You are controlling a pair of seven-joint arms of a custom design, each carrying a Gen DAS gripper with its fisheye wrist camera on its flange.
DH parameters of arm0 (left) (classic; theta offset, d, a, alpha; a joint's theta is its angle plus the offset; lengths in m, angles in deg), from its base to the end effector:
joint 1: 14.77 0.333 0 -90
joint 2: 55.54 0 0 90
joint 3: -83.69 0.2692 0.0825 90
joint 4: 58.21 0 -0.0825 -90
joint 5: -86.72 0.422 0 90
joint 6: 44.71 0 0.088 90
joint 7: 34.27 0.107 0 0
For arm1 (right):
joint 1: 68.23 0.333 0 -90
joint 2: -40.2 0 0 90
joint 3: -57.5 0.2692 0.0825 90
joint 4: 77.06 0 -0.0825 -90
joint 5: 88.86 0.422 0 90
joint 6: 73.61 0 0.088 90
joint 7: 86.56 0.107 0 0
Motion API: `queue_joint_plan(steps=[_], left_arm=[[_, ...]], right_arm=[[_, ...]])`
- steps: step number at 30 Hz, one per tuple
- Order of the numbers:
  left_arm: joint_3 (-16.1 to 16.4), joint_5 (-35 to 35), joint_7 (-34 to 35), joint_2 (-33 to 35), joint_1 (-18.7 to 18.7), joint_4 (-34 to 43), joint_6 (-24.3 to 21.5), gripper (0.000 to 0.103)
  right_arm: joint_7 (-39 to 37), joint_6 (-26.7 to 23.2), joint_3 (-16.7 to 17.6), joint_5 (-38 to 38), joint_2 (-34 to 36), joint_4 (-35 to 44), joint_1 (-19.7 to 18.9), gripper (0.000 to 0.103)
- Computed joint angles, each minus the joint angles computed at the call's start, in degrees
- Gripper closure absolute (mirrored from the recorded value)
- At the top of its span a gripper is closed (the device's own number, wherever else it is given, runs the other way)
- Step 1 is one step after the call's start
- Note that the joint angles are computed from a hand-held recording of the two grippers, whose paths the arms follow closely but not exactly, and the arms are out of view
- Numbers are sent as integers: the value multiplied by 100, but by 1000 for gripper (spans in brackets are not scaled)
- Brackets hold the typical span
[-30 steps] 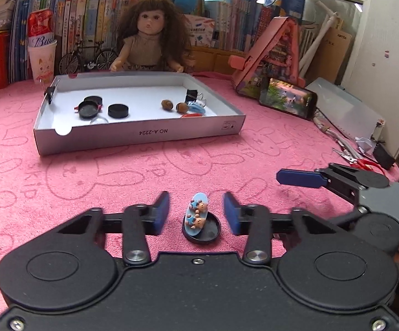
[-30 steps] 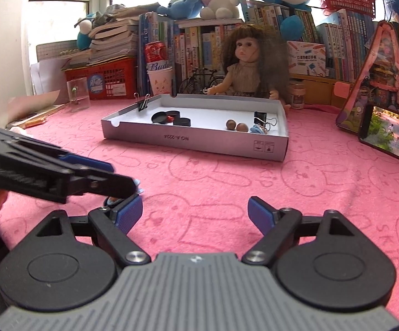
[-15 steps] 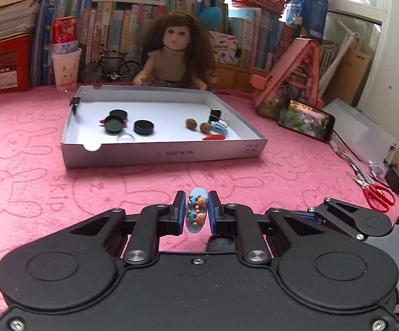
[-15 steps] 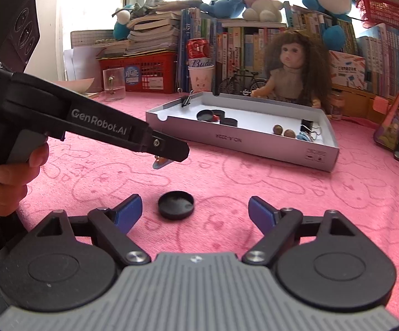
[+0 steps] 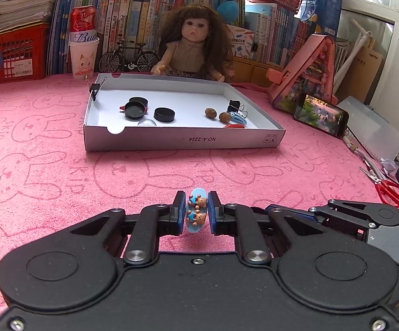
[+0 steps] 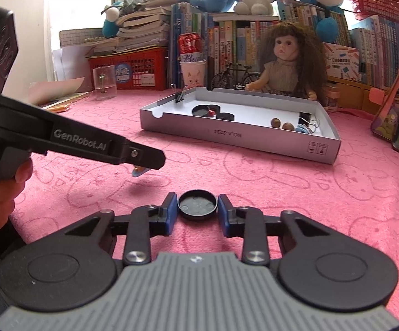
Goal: Organize rigid objects
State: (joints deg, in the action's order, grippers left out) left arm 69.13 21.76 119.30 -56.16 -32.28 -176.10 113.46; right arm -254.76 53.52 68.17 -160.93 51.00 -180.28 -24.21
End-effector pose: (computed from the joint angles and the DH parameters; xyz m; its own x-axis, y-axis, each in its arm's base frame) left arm 0.5437 -0.2962 0.4382 -0.7310 -0.6537 0.1958 -0.5042 0.3240 -0.8005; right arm 0.4161 0.5253 0.4227 -0.0974 -0.9942 -0.0463 -0.4887 0.0883 -0.8680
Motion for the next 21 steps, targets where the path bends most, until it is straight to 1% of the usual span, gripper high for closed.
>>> queue_joint_plan(steps=[7, 13, 21], left_arm=[[-15, 8, -63, 11, -21, -14, 30, 87], [-35, -100, 64, 18, -44, -23, 131, 87], [-50, -258, 132, -11, -97, -54, 269, 87]], right_arm=[[242, -359, 28, 72, -81, -53, 2, 66], [397, -776, 41, 132, -44, 46, 40, 66], [530, -925, 58, 191, -93, 11, 11, 66]])
